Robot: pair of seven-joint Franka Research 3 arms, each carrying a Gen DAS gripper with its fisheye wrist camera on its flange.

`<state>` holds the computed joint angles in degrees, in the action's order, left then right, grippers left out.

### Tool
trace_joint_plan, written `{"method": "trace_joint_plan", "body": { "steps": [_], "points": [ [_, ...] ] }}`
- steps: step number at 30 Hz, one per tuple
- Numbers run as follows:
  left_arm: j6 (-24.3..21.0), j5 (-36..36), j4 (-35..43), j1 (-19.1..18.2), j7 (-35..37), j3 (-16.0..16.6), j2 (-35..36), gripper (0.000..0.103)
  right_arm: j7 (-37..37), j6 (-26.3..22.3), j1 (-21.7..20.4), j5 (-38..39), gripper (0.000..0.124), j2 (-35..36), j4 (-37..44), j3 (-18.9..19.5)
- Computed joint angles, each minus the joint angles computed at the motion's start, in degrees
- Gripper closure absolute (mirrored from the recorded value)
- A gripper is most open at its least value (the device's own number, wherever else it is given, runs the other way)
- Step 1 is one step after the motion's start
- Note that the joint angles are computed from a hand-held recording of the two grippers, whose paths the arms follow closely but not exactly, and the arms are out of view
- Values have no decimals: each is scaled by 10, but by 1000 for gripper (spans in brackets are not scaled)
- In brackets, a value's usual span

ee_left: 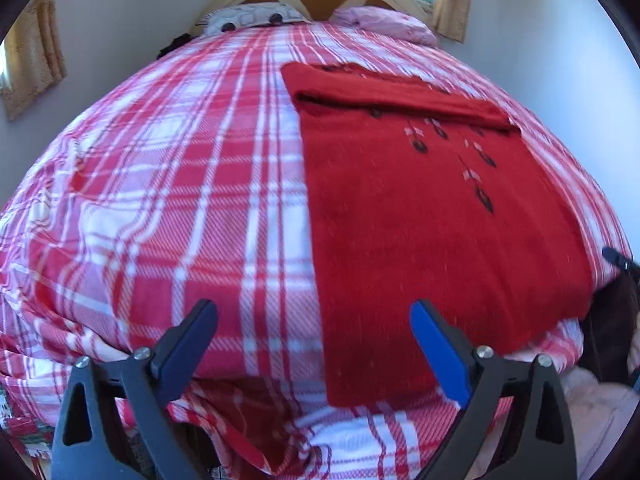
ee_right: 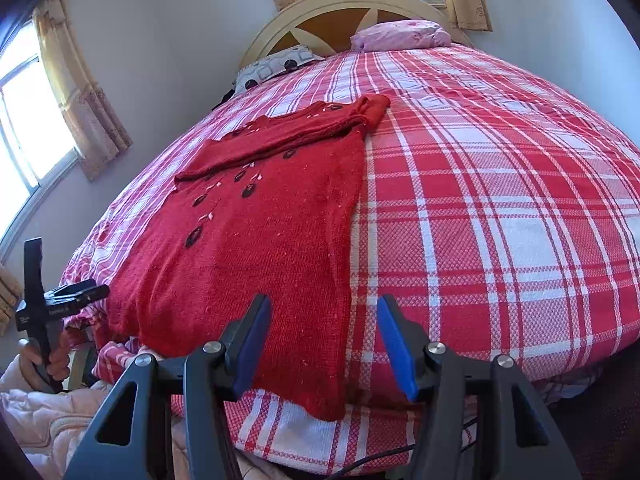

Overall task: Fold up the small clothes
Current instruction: 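Grasp the sweater hem with the right gripper and lift it toward the collar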

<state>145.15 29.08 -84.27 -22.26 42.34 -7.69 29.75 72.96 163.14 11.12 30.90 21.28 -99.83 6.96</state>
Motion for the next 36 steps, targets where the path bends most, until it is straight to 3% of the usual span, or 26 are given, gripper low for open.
{"method": "trace_joint_plan", "body": {
  "steps": [3, 6, 12, 16, 19, 22, 28, 32, 36],
  "points": [
    [17, -30, -6, 13, 17, -17, 9, 10, -10, -6, -4, 6, 68, -6, -11, 4],
    [25, -3, -9, -7, 3, 2, 10, 10, -8, -16, -6, 14, 68, -7, -18, 2],
    [40, 2, -7, -9, 5, 0, 15, 15, -44, -49, -35, 86, 68, 1, -14, 24],
    [55, -15, -15, 1, 27, -12, 10, 22, -47, -47, -21, 72, 68, 2, -15, 11],
    [71, -42, -27, 12, 46, -25, 6, 22, -80, -76, -38, 109, 68, -2, -14, 28],
    [70, -46, -24, 6, 51, -21, 9, 26, -100, -104, -32, 112, 80, -5, -17, 23],
    [87, -69, -34, 13, 60, -26, 5, 27, -101, -111, -27, 130, 81, 4, -12, 18],
    [88, -70, -34, 9, 60, -23, 6, 28, -105, -142, -30, 142, 81, 16, 2, 20],
    [103, -83, -41, 16, 65, -29, 6, 28, -102, -136, -9, 109, 92, 26, 13, 11]
  ]
}}
